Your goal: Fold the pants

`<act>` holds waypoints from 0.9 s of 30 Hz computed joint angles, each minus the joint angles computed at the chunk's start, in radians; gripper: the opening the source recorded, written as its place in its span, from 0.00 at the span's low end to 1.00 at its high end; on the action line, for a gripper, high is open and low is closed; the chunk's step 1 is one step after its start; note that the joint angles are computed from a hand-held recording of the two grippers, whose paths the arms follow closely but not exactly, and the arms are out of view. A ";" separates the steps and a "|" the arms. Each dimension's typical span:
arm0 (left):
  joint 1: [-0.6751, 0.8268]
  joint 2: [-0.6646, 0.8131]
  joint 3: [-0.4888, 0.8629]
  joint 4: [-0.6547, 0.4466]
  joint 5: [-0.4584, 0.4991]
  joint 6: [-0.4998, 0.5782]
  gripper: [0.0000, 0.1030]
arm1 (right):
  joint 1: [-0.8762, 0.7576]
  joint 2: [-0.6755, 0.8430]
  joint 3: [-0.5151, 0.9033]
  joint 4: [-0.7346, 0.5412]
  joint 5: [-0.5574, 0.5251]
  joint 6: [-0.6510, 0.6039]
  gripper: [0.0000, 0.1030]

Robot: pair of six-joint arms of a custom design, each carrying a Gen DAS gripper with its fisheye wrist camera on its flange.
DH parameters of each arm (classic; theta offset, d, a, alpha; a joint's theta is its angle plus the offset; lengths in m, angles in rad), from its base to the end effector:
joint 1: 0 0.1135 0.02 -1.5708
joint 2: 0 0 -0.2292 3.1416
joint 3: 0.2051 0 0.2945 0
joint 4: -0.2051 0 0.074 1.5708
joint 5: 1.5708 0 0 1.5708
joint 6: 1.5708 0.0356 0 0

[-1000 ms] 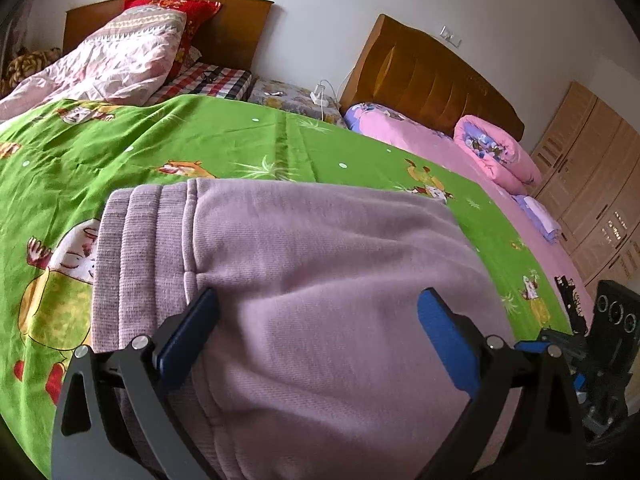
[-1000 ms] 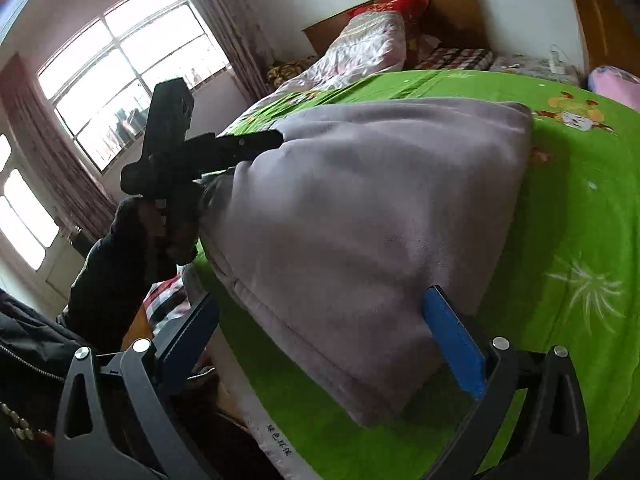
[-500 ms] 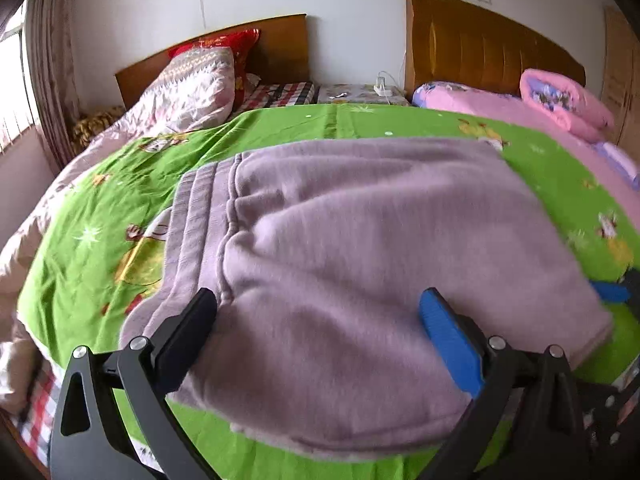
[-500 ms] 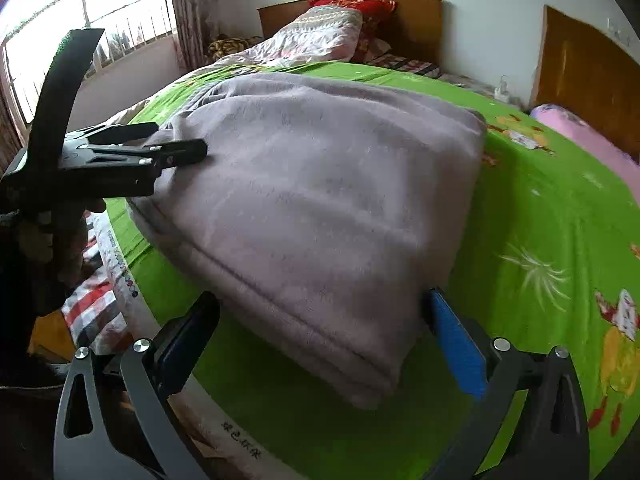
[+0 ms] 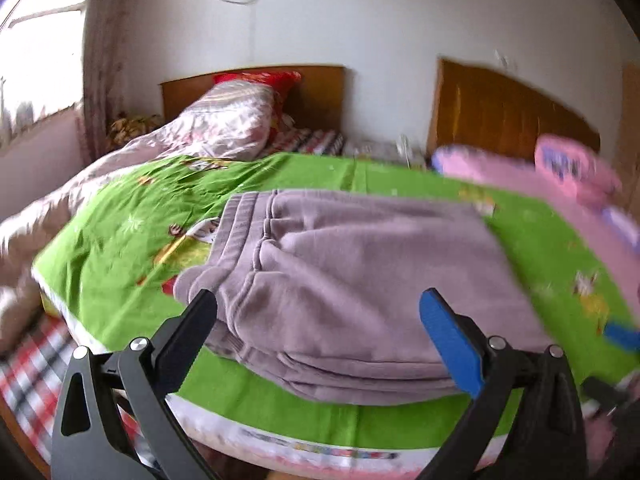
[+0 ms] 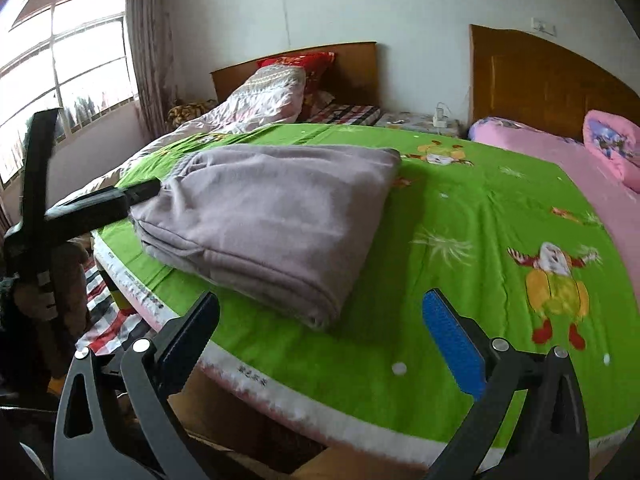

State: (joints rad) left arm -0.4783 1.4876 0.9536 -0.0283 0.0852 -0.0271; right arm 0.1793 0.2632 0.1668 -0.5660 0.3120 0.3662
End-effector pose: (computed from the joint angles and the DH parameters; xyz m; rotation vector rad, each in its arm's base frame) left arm 0.3291 -0.1740 0.1884 0.5315 2.0891 -0.3863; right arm 0.1756 0.0207 0.1387 0.3718 2.1647 -0.0437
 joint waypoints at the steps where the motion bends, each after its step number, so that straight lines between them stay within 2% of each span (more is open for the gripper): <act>1: -0.003 -0.006 -0.007 -0.006 0.005 -0.026 0.98 | 0.002 -0.001 -0.003 0.000 0.004 0.007 0.96; 4: -0.035 0.004 0.013 -0.056 -0.049 -0.018 0.98 | 0.017 -0.007 -0.018 0.008 0.038 0.025 0.95; 7: -0.072 -0.026 -0.041 -0.028 -0.118 -0.004 0.98 | 0.049 -0.045 -0.037 -0.016 0.079 0.038 0.95; 16: -0.106 -0.037 -0.102 -0.026 -0.113 0.023 0.98 | 0.106 -0.081 -0.054 -0.022 0.165 0.034 0.95; 27: -0.116 -0.031 -0.117 -0.037 -0.116 0.030 0.98 | 0.121 -0.050 -0.050 -0.007 0.181 0.036 0.96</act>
